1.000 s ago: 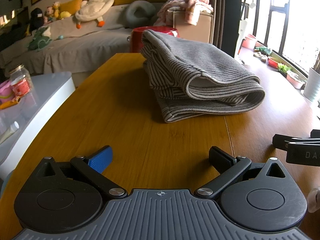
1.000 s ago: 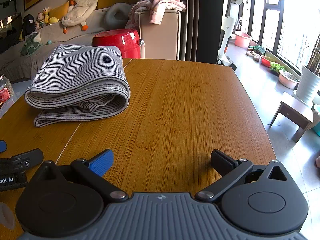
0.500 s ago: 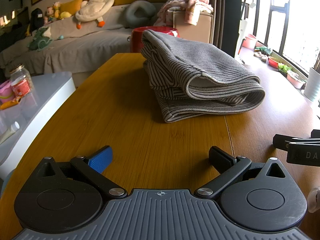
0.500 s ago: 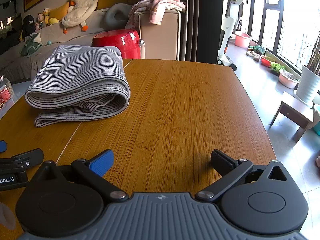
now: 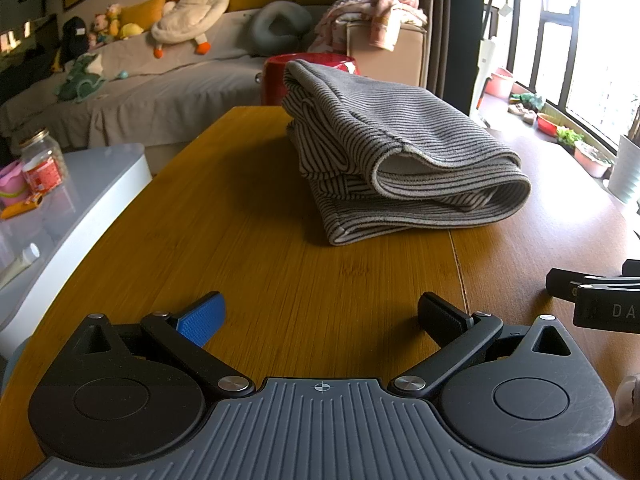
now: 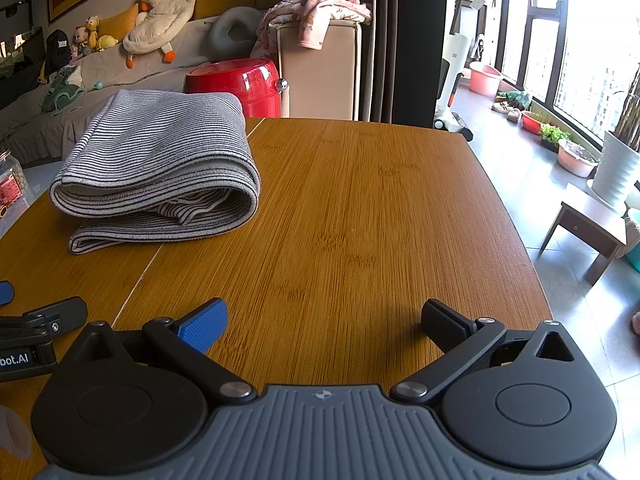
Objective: Fold clothes
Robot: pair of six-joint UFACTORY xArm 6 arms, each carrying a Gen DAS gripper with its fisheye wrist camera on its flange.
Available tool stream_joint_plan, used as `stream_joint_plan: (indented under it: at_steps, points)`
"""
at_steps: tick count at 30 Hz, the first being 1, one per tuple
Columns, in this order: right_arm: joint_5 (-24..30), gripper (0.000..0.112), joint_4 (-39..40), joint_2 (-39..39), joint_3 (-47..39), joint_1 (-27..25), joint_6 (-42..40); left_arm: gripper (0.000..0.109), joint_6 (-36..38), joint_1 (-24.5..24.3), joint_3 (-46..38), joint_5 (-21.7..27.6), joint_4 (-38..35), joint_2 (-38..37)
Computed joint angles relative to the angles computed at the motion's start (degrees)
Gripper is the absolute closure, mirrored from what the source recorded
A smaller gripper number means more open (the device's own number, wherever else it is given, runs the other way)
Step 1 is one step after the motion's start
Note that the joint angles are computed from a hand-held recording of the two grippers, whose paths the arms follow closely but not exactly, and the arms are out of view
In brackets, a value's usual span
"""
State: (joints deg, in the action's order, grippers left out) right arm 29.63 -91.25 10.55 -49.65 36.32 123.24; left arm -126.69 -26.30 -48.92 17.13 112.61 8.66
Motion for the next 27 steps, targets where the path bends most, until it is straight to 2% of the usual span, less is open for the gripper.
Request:
stream_joint_plan:
  at_steps: [27]
  points:
    - [0.5,0.009,0.6,0.0,0.0,0.6,0.0,0.006,0.0,0.1,-0.1,-0.1,0.1,0.1]
